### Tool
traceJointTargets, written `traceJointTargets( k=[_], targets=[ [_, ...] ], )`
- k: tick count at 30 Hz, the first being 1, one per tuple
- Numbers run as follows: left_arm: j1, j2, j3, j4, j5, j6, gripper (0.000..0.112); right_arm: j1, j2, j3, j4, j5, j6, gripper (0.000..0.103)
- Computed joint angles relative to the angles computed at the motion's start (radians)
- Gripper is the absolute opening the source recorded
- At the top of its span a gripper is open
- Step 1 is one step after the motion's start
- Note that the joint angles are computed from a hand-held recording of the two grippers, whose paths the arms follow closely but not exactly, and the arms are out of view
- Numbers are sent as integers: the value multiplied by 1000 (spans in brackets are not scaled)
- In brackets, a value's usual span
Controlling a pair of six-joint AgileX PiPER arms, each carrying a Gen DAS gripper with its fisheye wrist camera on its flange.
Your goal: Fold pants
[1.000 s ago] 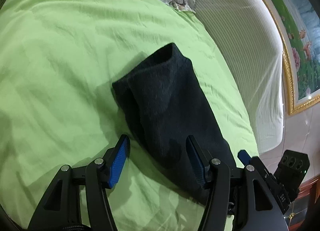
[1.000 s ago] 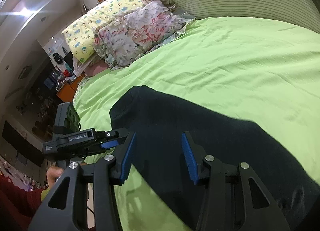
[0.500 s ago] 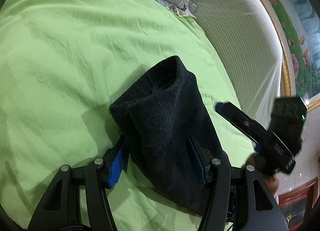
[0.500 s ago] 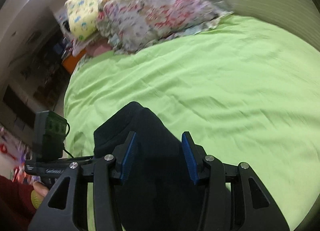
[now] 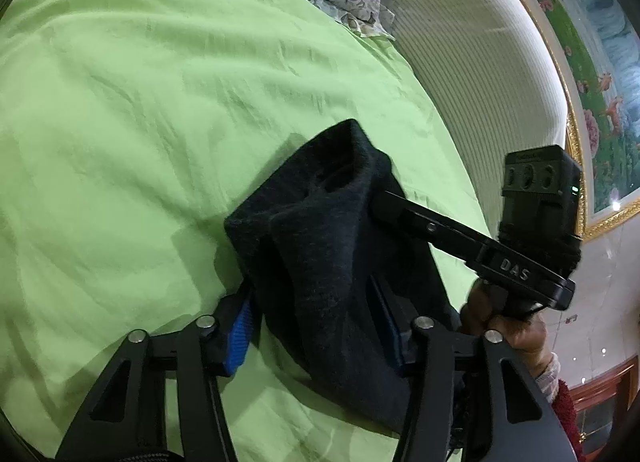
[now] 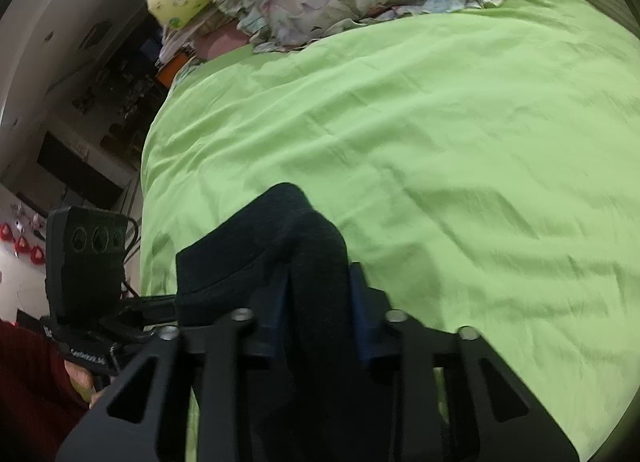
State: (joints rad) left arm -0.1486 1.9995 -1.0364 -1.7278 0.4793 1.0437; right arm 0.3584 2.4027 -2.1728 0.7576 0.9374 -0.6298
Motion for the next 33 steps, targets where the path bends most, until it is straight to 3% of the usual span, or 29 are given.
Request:
traceJointTargets(
  k=[3, 7, 17, 23, 28, 33],
  targets=[
    [-9, -4, -5, 21, -28, -14, 35, -8, -80, 137, 64, -63, -85, 21],
    [-9, -31, 2, 23, -12, 2, 29, -29, -182, 300, 173, -122, -203, 20],
    [-131, -205, -4, 85, -36, -35, 26, -150, -514, 794, 564, -189, -603, 19],
    [-261, -294, -27, 202, -94, -144, 26, -261, -691, 1066, 770, -149, -835, 18],
    [-379, -294, -107, 357, -128, -296, 25, -392, -795, 1257, 882, -61, -971, 18],
    [-511, -248, -228, 632, -162, -552, 24, -546, -867, 1423, 943, 40, -1069, 17]
  ],
)
